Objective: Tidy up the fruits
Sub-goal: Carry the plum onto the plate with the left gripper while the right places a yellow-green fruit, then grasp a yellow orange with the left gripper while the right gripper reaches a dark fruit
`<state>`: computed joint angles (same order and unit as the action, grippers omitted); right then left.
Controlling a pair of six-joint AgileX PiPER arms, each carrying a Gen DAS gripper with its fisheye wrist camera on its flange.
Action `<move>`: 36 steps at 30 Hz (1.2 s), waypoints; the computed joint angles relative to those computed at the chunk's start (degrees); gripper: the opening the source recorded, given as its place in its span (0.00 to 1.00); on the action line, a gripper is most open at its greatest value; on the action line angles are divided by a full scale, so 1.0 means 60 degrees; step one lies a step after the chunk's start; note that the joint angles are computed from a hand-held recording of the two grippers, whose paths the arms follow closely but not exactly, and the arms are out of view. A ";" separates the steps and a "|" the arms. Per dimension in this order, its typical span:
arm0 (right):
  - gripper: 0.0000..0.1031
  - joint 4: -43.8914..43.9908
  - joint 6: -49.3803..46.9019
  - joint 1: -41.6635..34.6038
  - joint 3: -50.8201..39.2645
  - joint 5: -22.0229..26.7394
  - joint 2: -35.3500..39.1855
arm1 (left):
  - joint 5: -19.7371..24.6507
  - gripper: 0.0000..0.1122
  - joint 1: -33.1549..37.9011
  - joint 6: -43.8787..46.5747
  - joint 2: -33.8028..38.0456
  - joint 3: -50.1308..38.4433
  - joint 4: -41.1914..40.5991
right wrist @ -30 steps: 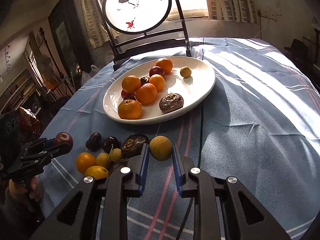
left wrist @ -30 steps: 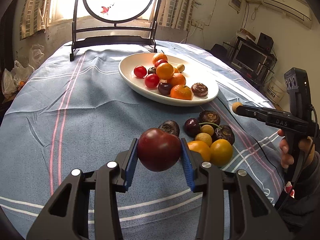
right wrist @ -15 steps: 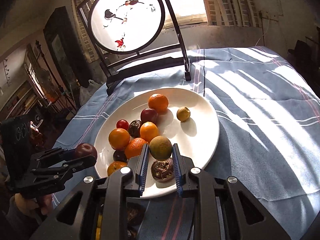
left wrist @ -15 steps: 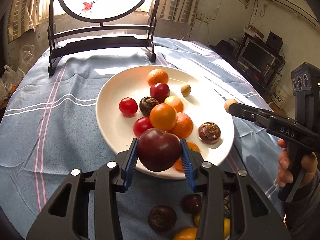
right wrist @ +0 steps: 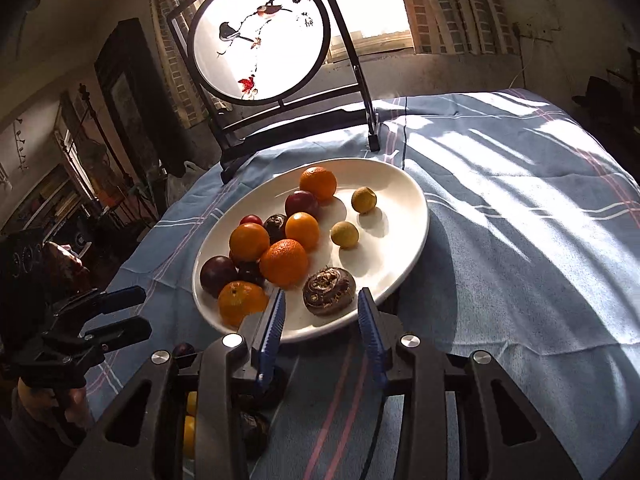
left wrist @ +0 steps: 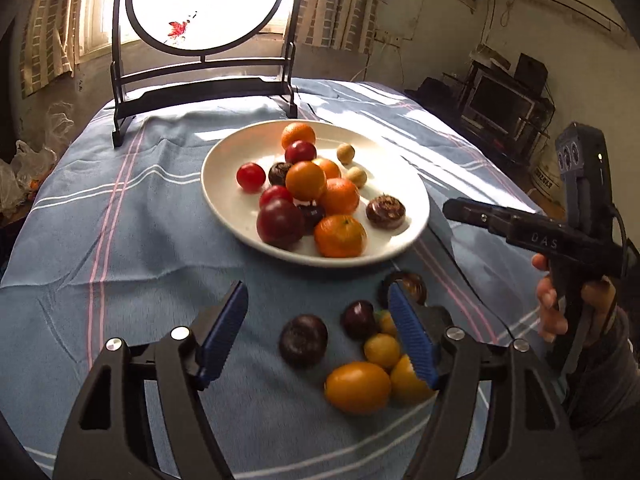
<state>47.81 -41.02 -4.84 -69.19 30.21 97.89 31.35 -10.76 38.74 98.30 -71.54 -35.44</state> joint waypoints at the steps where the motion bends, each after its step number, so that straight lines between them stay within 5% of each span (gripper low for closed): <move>1: 0.38 0.0118 -0.0186 -0.0008 0.0467 -0.0050 -0.0370 | -0.0180 0.63 -0.0103 0.0139 -0.0317 0.0562 0.0108; 5: 0.41 0.0816 -0.1240 0.0103 0.2089 -0.0234 -0.1507 | -0.0862 0.63 -0.0548 -0.0032 -0.0773 0.1838 0.0822; 12: 0.42 0.1671 -0.2099 0.0098 0.2944 -0.0443 -0.1887 | -0.1216 0.54 -0.0609 -0.0176 -0.0474 0.1900 0.0642; 18: 0.42 0.1418 -0.1928 0.0234 0.2844 -0.0452 -0.1806 | -0.0043 0.43 -0.0407 0.0424 0.0318 0.0952 0.0106; 23: 0.42 0.1737 -0.2289 0.0099 0.2842 -0.0245 -0.1755 | -0.0090 0.37 -0.0355 0.0902 0.0261 0.1091 -0.0408; 30: 0.41 -0.0132 -0.1414 0.1001 0.2569 -0.0298 -0.1662 | -0.0765 0.37 0.0402 0.4236 -0.0688 0.2412 -0.4319; 36: 0.49 -0.2045 0.0148 0.1539 0.1876 0.0249 -0.1115 | -0.0598 0.37 0.0552 0.4679 -0.0749 0.2451 -0.4896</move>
